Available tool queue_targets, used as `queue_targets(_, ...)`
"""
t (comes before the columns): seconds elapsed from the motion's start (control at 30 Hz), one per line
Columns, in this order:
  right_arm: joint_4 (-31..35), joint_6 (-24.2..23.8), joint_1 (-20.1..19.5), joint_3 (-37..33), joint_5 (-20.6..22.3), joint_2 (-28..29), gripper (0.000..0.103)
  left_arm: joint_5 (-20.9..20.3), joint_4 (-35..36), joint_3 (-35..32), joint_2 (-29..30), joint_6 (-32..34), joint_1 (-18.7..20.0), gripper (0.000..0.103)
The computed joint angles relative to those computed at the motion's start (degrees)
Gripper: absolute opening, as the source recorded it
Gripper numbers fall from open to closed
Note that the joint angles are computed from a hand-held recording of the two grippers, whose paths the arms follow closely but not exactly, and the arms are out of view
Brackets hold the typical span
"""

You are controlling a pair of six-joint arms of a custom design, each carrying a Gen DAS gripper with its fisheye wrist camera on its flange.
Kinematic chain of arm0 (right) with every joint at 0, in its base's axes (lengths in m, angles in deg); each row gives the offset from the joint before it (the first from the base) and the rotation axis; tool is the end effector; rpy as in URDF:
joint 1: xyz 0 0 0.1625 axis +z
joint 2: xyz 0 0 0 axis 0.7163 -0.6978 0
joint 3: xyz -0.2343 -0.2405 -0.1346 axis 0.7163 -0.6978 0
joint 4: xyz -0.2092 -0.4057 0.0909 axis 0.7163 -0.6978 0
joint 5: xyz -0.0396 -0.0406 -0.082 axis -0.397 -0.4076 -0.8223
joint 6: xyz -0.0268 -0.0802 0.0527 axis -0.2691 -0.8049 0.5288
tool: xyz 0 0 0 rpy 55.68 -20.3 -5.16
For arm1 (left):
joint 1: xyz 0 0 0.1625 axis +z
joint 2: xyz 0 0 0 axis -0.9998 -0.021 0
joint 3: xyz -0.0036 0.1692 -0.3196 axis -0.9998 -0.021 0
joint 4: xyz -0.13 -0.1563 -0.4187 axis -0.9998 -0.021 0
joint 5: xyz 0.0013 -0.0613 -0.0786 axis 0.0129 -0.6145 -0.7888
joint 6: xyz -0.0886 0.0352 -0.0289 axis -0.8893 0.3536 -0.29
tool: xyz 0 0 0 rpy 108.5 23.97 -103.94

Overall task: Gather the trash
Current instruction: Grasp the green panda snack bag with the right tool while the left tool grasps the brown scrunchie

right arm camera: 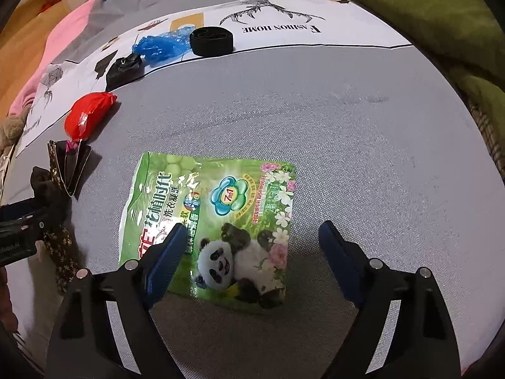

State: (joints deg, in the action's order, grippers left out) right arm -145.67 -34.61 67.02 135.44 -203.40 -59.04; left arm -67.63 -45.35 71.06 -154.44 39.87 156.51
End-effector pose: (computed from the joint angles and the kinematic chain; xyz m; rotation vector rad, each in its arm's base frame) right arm 0.2873 -0.5224 -0.0661 0.2727 -2.3690 0.5110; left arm 0.0109 -0.5276 0.2611 0.0433 2.2916 -0.4027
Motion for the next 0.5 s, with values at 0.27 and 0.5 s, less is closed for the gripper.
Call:
queue_targets(0.27,-2.5,0.3,-0.2,2.3,3.4,-2.1,0.035,-2.8,-2.4,1.3,-3.4,0.2,0.0,0.028)
queue_targets(0.5,-10.4,-6.1,0.7,3.4,3.3,-1.4,0.026,0.1,-8.9,4.7,-6.1,3.7,-1.4,0.021)
